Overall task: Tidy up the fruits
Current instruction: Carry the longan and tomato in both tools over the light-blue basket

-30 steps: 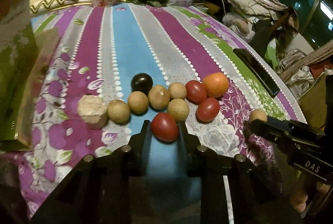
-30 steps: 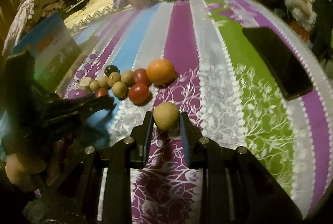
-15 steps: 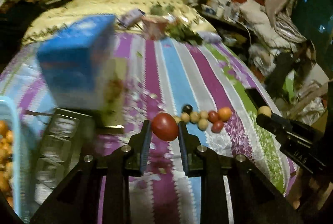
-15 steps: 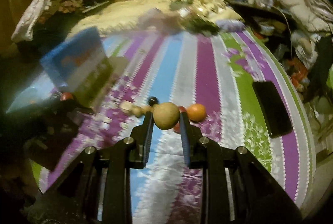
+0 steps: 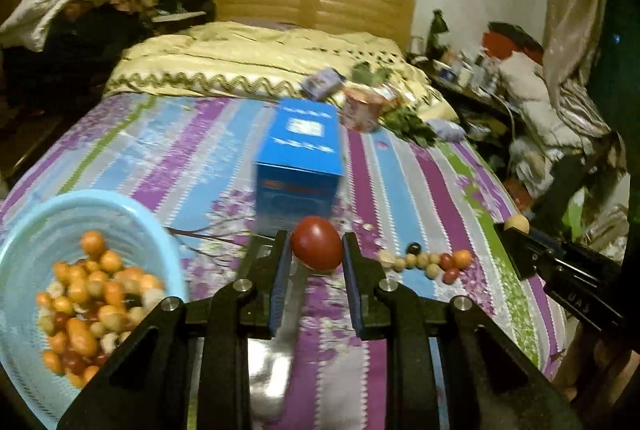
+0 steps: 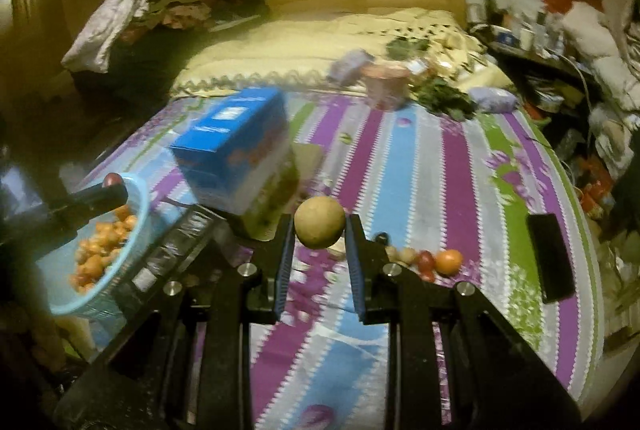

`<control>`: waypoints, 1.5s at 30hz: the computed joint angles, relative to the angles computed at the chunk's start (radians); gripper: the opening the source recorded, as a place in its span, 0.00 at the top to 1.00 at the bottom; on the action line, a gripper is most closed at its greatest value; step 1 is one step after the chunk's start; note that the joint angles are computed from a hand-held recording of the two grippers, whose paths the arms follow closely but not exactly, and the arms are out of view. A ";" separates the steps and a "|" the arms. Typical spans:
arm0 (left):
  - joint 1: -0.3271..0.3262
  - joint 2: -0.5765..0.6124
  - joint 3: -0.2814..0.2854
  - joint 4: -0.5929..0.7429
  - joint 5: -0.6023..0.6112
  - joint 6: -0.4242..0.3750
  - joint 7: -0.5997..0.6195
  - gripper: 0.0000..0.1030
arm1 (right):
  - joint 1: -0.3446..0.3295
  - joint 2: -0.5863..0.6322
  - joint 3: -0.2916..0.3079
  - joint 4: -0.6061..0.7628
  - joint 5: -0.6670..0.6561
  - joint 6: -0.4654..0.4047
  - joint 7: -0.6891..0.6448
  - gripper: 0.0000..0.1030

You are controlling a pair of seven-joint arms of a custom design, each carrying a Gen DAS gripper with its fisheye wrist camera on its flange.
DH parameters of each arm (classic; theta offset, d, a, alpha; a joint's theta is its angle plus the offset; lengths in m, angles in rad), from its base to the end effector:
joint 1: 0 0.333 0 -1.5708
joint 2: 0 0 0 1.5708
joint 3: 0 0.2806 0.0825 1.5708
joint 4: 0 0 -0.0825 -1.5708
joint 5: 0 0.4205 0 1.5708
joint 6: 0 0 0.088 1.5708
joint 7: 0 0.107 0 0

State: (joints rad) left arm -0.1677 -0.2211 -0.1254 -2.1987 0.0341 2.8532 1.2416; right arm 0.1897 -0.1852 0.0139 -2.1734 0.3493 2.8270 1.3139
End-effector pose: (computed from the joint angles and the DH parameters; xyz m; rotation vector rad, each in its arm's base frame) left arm 0.5505 -0.1719 0.5322 -1.7748 1.7781 -1.0125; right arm 0.5758 0.1016 0.5201 -1.7963 1.5043 -0.5463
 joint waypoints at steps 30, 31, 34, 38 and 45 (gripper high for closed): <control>0.219 -0.314 0.203 -0.287 -0.028 -0.151 0.012 0.75 | 0.208 0.372 0.124 0.517 -0.026 -0.340 -0.022 0.75; 0.223 -0.310 0.213 -0.287 -0.038 -0.161 0.022 0.75 | 0.216 0.394 0.125 0.545 -0.042 -0.364 -0.012 0.75; 0.237 -0.283 0.234 -0.276 -0.073 -0.207 0.051 0.75 | 0.238 0.456 0.126 0.627 -0.085 -0.437 0.010 0.75; 0.252 -0.251 0.239 -0.264 -0.106 -0.240 0.097 0.75 | 0.256 0.528 0.123 0.724 -0.115 -0.526 0.037 0.75; 0.264 -0.221 0.242 -0.259 -0.171 -0.258 0.165 0.75 | 0.278 0.595 0.114 0.810 -0.154 -0.609 0.070 0.75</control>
